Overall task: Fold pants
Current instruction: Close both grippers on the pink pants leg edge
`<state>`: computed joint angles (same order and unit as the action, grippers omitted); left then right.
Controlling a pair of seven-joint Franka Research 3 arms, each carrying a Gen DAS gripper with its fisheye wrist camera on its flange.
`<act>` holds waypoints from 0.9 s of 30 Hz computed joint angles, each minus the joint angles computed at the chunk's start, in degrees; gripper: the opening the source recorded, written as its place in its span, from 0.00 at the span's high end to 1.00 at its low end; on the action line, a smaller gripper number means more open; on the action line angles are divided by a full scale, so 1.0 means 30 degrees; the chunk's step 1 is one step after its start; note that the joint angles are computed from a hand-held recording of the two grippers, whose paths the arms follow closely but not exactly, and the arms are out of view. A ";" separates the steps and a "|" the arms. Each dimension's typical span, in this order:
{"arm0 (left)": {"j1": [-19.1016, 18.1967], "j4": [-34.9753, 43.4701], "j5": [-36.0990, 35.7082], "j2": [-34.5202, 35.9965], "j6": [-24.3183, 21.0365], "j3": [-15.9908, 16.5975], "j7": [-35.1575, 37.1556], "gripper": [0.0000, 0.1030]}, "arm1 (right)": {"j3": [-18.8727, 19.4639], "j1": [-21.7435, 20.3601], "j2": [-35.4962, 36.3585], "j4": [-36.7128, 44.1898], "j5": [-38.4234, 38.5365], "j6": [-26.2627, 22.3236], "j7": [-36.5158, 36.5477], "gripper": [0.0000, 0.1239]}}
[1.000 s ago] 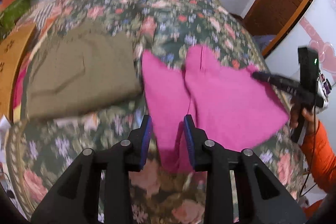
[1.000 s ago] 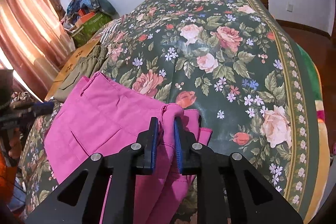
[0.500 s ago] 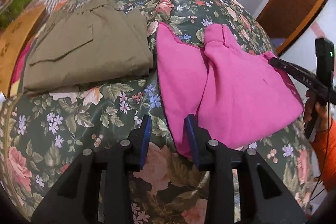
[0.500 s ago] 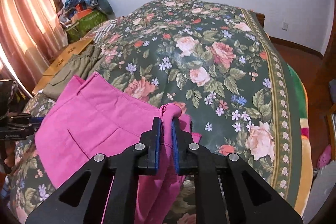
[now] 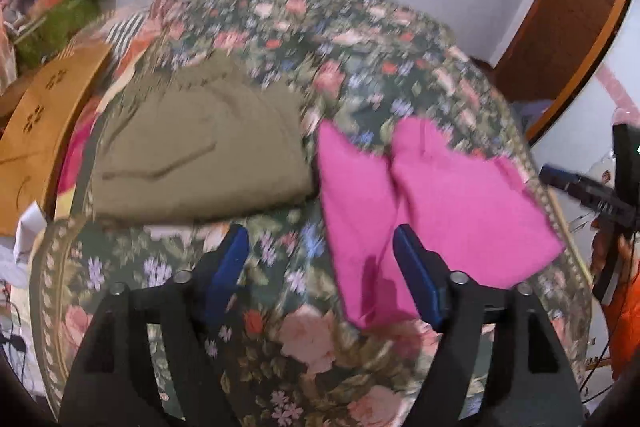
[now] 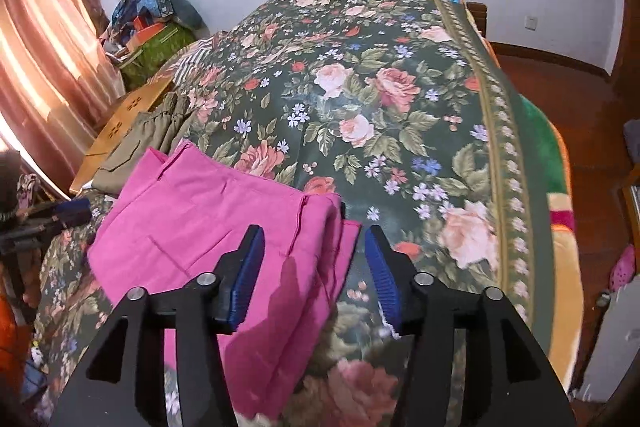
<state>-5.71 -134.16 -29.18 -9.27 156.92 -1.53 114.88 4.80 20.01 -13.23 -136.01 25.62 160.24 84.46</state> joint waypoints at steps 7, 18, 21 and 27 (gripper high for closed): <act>-0.0259 0.1489 -0.1158 0.1196 -0.1385 -0.0405 0.1070 0.20 | 0.0116 0.0076 -0.0924 -0.0669 -0.0085 -0.1223 0.0875 0.50; 0.0840 0.2717 -0.1768 0.3523 -0.2178 -0.1805 0.0572 0.15 | -0.0401 0.0943 0.0095 -0.0567 0.2460 -0.1754 -0.0033 0.45; 0.1099 0.3116 -0.2415 0.3966 -0.2363 -0.2076 0.1088 0.13 | -0.0923 0.1165 0.0725 -0.0036 0.4689 -0.2622 -0.1734 0.45; 0.1310 0.3775 -0.1978 0.4669 -0.2250 -0.2634 0.1392 0.13 | -0.0625 0.0873 0.1443 0.0549 0.6628 -0.2853 -0.3842 0.44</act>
<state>-1.78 -122.83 -35.12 4.73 150.17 -9.43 119.05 2.93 22.63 -8.90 -134.37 45.50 151.68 72.94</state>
